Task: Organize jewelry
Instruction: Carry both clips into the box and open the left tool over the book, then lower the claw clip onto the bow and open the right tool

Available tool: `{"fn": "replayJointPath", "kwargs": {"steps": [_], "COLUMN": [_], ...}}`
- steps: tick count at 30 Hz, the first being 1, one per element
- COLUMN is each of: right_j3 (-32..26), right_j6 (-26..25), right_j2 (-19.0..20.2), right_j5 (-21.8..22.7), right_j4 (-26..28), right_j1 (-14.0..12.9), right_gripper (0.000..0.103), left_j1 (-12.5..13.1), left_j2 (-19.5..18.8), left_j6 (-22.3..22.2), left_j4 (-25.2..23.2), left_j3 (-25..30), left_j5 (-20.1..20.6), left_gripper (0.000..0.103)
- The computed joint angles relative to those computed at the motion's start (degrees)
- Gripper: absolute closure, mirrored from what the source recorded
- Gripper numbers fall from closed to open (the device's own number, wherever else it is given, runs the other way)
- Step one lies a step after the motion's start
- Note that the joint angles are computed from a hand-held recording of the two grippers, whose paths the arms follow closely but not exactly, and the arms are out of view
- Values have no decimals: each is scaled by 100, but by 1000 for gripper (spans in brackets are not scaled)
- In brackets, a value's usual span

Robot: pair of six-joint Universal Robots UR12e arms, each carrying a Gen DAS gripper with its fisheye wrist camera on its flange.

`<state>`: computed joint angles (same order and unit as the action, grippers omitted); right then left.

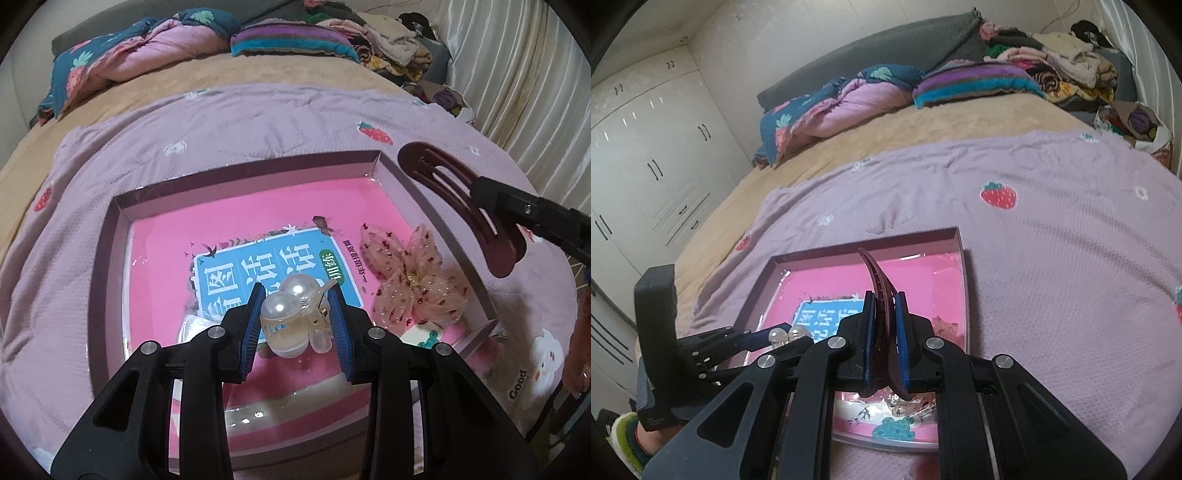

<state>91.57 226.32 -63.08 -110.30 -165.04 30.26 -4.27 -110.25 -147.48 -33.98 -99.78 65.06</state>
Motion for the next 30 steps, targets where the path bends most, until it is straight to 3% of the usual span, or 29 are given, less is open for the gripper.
{"fn": "replayJointPath", "kwargs": {"steps": [9, 17, 23, 30], "right_j3": [-76, -88, -48, 48], "right_j6": [63, 310, 392, 480], "right_j2": [160, 244, 231, 198], "right_j5": [324, 292, 368, 555], "right_j4": [166, 439, 387, 283], "right_j1": [-127, -120, -103, -65], "right_gripper": [93, 92, 92, 83], "left_j1": [-1, 24, 82, 195], "left_j2": [-46, -5, 83, 271], "left_j6": [3, 77, -54, -328], "left_j4": [-112, -130, -65, 200], "left_j3": [-8, -84, -155, -309], "left_j5": [33, 45, 65, 96], "left_gripper": [76, 74, 61, 42]}}
